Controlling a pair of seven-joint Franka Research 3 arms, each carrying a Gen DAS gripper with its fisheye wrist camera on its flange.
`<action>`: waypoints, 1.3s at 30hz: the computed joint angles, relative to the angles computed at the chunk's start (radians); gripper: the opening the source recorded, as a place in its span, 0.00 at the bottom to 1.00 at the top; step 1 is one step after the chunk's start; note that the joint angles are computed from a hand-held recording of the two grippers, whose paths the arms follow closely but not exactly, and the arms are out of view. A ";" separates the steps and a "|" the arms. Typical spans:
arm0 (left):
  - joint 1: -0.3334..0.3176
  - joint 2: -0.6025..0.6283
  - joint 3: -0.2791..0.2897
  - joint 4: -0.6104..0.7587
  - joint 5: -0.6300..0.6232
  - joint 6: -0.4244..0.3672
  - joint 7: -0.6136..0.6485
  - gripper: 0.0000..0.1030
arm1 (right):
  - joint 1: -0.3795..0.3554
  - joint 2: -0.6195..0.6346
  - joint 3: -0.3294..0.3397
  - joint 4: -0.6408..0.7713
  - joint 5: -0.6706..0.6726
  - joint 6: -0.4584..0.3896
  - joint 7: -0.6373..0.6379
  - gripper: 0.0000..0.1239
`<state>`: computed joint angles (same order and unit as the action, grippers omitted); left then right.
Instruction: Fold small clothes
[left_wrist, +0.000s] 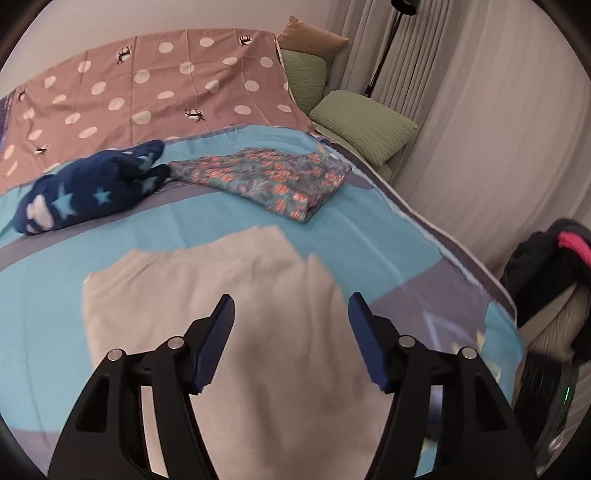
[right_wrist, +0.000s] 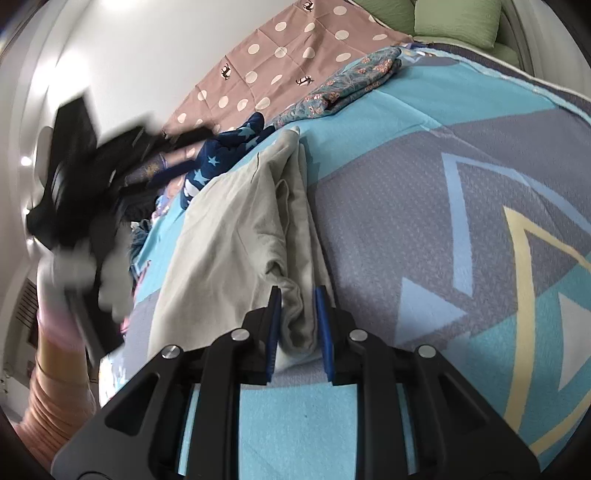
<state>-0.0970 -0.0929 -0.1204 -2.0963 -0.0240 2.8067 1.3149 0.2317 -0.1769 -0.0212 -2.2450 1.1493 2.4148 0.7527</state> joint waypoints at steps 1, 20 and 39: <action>0.012 -0.061 -0.006 -0.073 0.048 0.013 -0.039 0.62 | -0.001 -0.001 -0.003 0.000 0.005 -0.009 -0.004 0.17; 0.012 -0.566 -0.071 -0.606 0.286 -0.096 -0.329 0.66 | 0.011 -0.032 -0.006 0.019 -0.035 -0.024 0.008 0.06; -0.093 -0.607 0.072 -0.644 0.238 0.118 -0.305 0.16 | 0.064 -0.040 -0.004 0.048 -0.005 0.004 -0.146 0.11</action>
